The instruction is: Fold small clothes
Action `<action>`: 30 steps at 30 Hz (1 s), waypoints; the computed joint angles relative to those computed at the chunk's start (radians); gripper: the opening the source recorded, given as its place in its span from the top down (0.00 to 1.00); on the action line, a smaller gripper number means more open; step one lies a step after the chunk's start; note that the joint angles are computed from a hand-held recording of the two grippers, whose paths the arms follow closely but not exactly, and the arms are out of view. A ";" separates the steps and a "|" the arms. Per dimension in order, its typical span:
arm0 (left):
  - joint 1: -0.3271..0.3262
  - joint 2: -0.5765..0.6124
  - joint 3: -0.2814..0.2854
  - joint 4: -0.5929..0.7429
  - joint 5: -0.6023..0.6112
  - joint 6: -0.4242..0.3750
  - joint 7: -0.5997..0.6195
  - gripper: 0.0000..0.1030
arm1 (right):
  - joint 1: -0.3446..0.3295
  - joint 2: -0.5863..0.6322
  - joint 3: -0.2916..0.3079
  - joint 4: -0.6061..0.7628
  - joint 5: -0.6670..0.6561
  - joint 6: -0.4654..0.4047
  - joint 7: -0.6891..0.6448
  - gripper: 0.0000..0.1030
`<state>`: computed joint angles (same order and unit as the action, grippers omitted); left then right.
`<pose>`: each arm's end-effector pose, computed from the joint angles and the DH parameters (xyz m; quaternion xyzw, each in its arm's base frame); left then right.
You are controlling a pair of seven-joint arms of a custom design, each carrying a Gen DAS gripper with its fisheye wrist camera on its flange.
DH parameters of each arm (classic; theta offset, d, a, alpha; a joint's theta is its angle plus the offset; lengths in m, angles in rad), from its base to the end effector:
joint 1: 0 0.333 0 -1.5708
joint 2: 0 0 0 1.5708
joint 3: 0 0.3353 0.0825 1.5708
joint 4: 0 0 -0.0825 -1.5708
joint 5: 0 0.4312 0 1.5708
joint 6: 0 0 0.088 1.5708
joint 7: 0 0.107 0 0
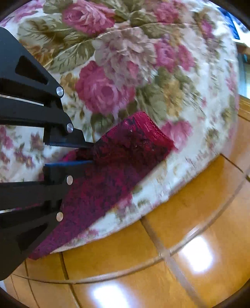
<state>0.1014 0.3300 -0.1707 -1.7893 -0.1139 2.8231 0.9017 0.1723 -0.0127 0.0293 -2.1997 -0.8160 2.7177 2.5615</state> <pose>0.7327 -0.0322 0.4469 -0.8540 0.3847 -0.3398 0.0850 0.5838 0.1463 0.4304 -0.6206 0.7023 -0.2933 0.1889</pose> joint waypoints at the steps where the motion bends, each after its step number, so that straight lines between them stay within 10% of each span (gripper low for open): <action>1: 0.006 -0.010 -0.015 -0.010 -0.013 0.022 0.020 0.91 | 0.002 -0.001 0.002 0.000 -0.002 -0.003 0.005 0.02; 9: 0.063 -0.081 -0.248 -0.025 -0.271 0.122 0.457 0.92 | 0.002 0.001 0.000 0.002 -0.004 0.002 0.010 0.02; 23: -0.236 0.009 -0.225 0.073 -0.179 0.016 0.676 0.91 | -0.006 -0.009 0.002 -0.013 0.003 0.029 0.021 0.02; 30: -0.198 0.035 -0.285 0.066 -0.258 0.022 0.755 0.39 | -0.008 -0.007 0.002 -0.017 0.021 0.044 0.020 0.02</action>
<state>-0.0961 0.3646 -0.4558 -1.7237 -0.3720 2.8456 1.6564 0.1639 -0.0200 0.0314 -2.2170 -0.7953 2.7614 2.5812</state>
